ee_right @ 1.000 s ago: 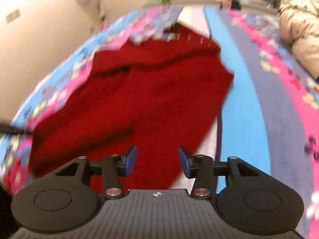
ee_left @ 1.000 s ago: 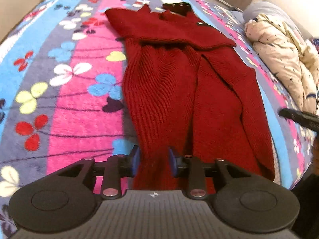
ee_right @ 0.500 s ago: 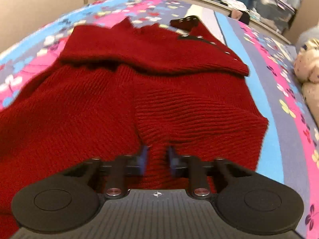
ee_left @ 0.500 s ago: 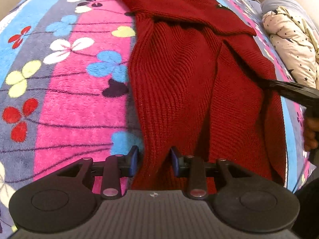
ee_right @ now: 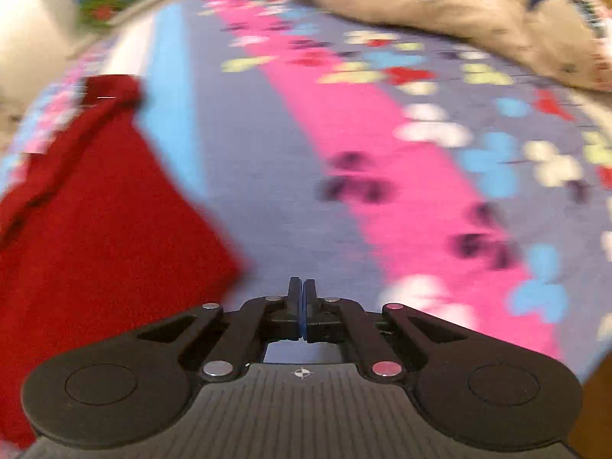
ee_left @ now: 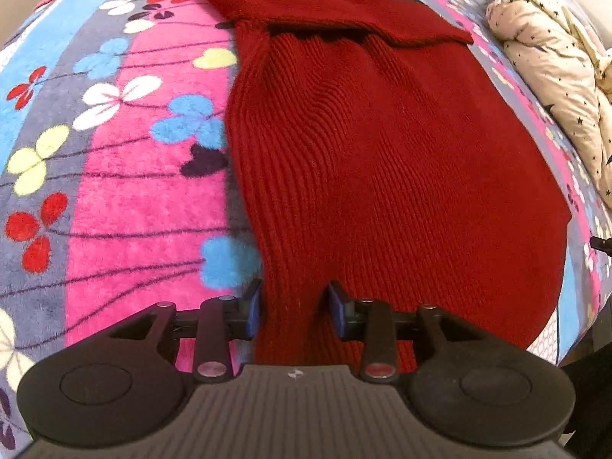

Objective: Fold small clothes

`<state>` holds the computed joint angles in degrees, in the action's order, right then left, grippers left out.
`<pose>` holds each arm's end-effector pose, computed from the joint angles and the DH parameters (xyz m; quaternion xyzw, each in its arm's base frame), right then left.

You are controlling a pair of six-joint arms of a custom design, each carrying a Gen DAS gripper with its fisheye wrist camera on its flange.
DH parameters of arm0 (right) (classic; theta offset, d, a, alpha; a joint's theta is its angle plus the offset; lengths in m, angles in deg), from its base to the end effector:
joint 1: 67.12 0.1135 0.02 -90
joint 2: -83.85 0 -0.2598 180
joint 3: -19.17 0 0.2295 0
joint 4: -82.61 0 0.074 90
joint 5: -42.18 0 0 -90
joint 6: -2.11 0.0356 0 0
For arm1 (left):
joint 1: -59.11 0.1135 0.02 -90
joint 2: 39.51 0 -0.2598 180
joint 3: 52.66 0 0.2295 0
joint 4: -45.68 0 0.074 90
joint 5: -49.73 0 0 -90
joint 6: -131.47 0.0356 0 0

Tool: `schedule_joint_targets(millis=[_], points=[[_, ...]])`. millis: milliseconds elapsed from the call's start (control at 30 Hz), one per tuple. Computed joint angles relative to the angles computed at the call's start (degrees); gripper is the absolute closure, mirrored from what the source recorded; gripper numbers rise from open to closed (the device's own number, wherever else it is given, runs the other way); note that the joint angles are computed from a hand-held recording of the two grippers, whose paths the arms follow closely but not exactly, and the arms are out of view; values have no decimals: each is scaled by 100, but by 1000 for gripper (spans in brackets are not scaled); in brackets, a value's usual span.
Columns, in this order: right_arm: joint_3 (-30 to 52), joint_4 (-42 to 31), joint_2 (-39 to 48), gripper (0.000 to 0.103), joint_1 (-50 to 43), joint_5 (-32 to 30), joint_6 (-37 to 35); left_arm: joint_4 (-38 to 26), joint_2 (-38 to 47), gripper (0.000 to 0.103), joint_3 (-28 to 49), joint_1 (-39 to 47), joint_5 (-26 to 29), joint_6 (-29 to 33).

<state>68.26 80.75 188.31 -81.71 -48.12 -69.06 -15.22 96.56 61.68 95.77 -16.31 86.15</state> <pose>0.2658 -0.0690 0.0841 0.2751 0.9191 0.0129 0.2818 0.3568 0.2475 0.1031 0.0816 0.9729 -0.1161 0.1827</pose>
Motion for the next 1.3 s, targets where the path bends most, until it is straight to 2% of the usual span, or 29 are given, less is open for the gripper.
schedule_joint_targets(millis=[67, 133, 200, 233, 267, 300, 367, 467, 600, 700, 733, 767, 800, 833, 933, 1033, 1100, 1167, 1300], points=[[-340, 553, 77, 100, -432, -408, 61, 0, -67, 60, -107, 25, 19, 69], [-533, 1068, 4, 98, -484, -655, -23, -45, -89, 59, -145, 65, 42, 150], [-583, 1432, 17, 78, -432, -979, -234, -80, -89, 59, -162, 110, 0, 166], [-505, 1491, 86, 55, -383, -1121, -283, -80, -81, 59, -173, 133, -19, 157], [-356, 1486, 205, 45, -297, -1183, -301, -77, -93, 59, -207, 157, -42, 141], [-190, 1421, 304, 44, -160, -1182, -310, -76, -115, 59, -244, 183, -57, 135], [85, 1358, 503, 44, 106, -1129, -465, 5, -185, 59, -400, 213, -73, 122], [534, 1228, 842, 44, 626, -683, -589, 283, -385, 59, -807, 194, -133, 148], [1414, 354, 1475, 44, 1101, -545, -807, 713, -610, 59, -1267, 133, -230, 97], [1460, 407, 1552, 44, 1528, 128, -1128, 842, -689, 60, -1399, 107, -220, 39], [1454, 425, 1538, 53, 1548, 120, -1101, 866, -696, 66, -1408, 102, -205, 63], [1433, 431, 1508, 72, 1530, -11, -1027, 885, -699, 76, -1415, 103, -182, 86], [1401, 460, 1469, 81, 1505, -124, -976, 877, -694, 82, -1404, 109, -141, 100], [1297, 530, 1373, 86, 1522, -91, -990, 889, -702, 89, -1404, 118, -94, 110], [850, 836, 979, 90, 1442, -277, -1052, 872, -712, 91, -1385, 151, 30, 165], [59, 1421, 246, 94, 1090, -754, -729, 858, -883, 92, -1534, 249, 276, 486], [-375, 1503, -318, 95, 798, -1115, -550, 680, -979, 93, -1540, 411, 568, 746], [-776, 1560, -844, 95, 581, -1531, -549, 244, -1034, 93, -1391, 675, 1010, 1078], [-1429, 1365, -1884, 95, 458, -1995, -758, -1146, -635, 93, -382, 1209, 1717, 1548]])
